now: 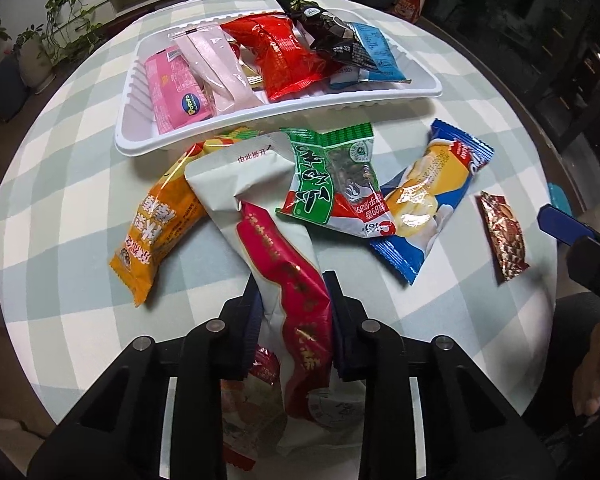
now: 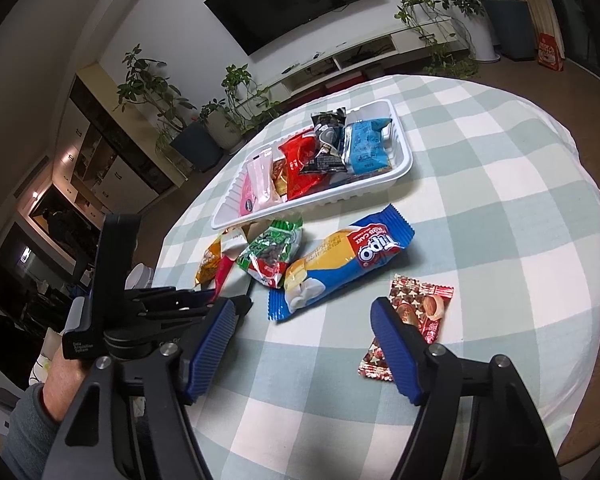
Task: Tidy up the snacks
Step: 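Lift the white-and-red packet with the left gripper while the right grasps the blue Tipo packet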
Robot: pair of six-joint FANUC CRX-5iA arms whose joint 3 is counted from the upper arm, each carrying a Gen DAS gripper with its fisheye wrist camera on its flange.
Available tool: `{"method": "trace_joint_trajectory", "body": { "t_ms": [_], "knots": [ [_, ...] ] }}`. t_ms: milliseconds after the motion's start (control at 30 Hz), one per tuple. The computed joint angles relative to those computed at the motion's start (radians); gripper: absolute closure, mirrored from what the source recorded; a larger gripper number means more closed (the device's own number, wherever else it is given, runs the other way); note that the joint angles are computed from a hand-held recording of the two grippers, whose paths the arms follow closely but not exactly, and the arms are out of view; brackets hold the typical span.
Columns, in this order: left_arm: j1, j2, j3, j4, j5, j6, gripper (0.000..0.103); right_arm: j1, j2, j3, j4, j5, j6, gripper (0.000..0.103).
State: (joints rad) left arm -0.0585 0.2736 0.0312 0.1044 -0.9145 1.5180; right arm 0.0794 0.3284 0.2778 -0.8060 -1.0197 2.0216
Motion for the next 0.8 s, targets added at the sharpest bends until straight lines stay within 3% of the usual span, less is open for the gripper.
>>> {"method": "trace_joint_trajectory", "body": {
  "t_ms": [300, 400, 567, 700, 800],
  "knots": [
    [0.053, -0.114, -0.206, 0.209, 0.129, -0.137, 0.077, -0.008, 0.018, 0.086, 0.029, -0.065, 0.133, 0.025],
    [0.067, -0.16, -0.277, 0.285, 0.172, -0.195, 0.077, 0.04, 0.041, 0.141, 0.142, -0.111, 0.242, 0.025],
    [0.094, -0.237, -0.396, 0.448, 0.24, -0.315, 0.077, 0.089, 0.07, 0.175, 0.228, -0.102, 0.644, 0.025],
    [0.099, -0.239, -0.428, 0.518, 0.248, -0.375, 0.08, 0.141, 0.145, 0.238, 0.363, -0.109, 0.749, 0.027],
    [0.091, -0.212, -0.404, 0.474, 0.235, -0.35, 0.08, 0.178, 0.199, 0.279, 0.445, -0.123, 0.781, 0.034]
  ]
}}
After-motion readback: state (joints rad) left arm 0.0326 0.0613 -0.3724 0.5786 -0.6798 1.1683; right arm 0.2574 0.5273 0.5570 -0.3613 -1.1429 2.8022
